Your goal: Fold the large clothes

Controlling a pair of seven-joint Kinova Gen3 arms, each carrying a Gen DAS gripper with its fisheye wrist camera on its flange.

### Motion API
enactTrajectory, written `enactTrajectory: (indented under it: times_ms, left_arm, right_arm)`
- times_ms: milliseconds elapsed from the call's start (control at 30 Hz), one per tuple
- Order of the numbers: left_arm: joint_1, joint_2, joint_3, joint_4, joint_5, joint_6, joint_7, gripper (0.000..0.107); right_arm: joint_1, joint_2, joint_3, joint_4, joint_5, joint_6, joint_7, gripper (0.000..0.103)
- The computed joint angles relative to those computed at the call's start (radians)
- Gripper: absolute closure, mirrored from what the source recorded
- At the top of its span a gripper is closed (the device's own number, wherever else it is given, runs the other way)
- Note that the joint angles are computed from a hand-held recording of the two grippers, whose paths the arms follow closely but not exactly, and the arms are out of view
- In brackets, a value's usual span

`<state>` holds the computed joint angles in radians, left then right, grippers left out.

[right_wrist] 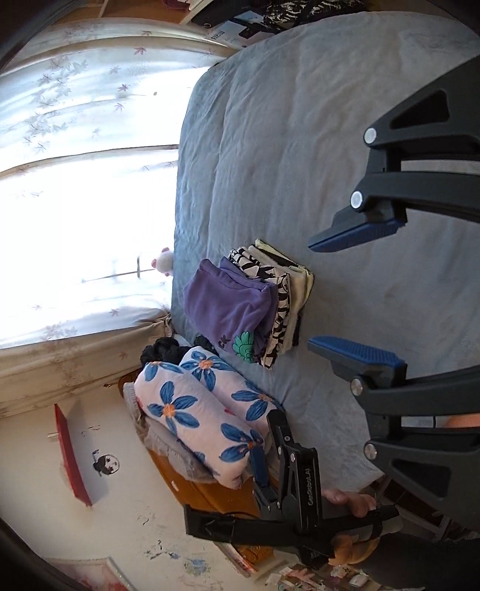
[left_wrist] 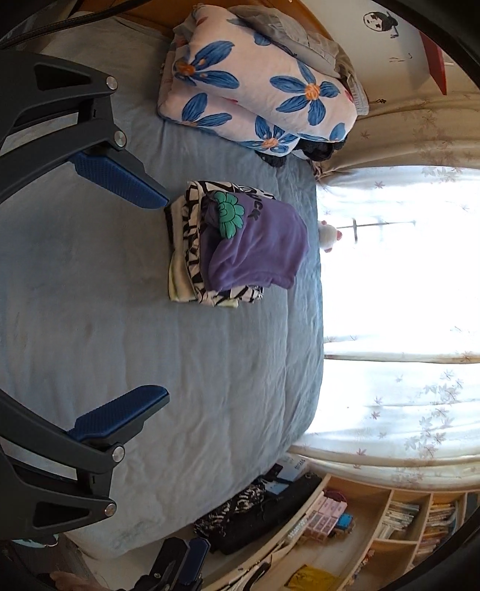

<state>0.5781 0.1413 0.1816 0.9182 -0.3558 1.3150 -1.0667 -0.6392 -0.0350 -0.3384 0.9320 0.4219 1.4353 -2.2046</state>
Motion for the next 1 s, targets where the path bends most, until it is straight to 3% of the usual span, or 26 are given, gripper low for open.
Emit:
enactTrajectory:
  times_ms: [233,433,700,800,900,1000]
  left_arm:
    - [0.1,-0.103,0.098,0.112,-0.099,0.011,0.128,0.011]
    - [0.135,-0.172,0.197,0.252,-0.142,0.007,0.255,0.011]
    - [0.132,-0.23,0.321,0.523,-0.15,-0.104,0.415,0.011]
    - [0.143,-0.22,0.344,0.613,-0.143,-0.163,0.49,0.011]
    - [0.174,-0.188,0.364,0.683,-0.199,-0.201,0.604,0.011]
    - [0.214,-0.158,0.343,0.726,-0.22,-0.23,0.681,0.011]
  right_arm:
    - [0.039,-0.132,-0.099,0.084,0.045,0.057,-0.049,0.045]
    - [0.095,-0.246,-0.136,0.239,-0.037,0.028,-0.08,0.044]
    - [0.147,-0.394,-0.129,0.571,-0.212,-0.119,-0.137,0.044]
    - [0.208,-0.433,-0.183,0.688,-0.235,-0.169,-0.188,0.044]
    - [0.279,-0.478,-0.239,0.786,-0.258,-0.225,-0.245,0.044]
    - [0.352,-0.512,-0.292,0.855,-0.287,-0.267,-0.285,0.044]
